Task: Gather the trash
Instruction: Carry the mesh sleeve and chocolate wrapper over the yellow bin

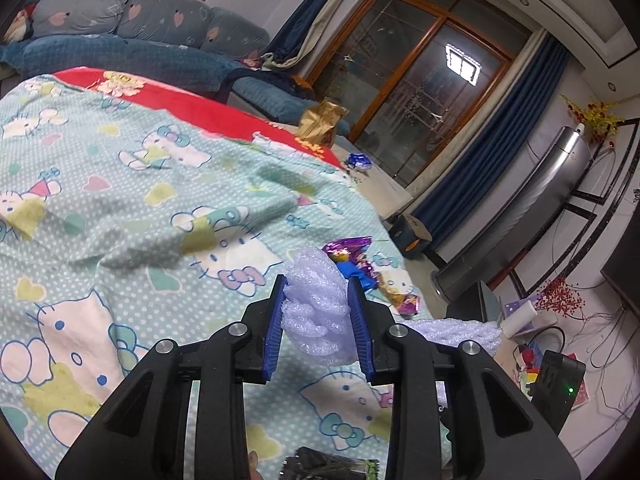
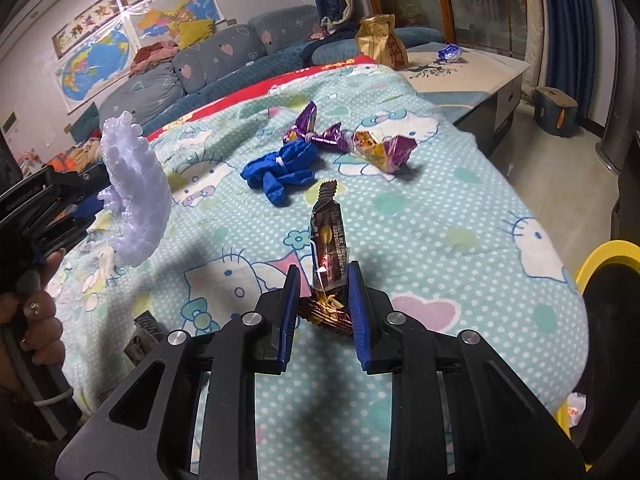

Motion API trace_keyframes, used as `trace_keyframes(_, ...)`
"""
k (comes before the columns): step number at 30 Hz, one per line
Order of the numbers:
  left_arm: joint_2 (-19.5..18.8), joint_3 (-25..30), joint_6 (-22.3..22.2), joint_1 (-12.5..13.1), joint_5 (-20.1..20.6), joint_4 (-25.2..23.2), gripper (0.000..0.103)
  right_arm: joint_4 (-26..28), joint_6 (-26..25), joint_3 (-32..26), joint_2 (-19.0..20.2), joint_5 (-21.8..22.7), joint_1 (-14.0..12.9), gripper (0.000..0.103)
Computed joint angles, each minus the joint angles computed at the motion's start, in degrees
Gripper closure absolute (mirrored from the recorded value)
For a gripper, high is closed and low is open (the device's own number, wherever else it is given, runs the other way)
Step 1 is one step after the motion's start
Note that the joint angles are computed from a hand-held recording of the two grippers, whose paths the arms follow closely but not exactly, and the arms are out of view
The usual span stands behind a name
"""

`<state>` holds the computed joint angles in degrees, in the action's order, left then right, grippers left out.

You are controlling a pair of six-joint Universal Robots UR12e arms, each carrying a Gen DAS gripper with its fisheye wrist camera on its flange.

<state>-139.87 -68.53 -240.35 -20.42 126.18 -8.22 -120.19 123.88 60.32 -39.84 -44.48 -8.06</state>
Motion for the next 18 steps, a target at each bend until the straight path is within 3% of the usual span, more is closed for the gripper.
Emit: trace_keyframes(18,-1.8,5.3,6.9,-1.5,1.2,-0.7,0.074,-0.7,3.8,-3.0,0.4,4.8,-2.1,0.085)
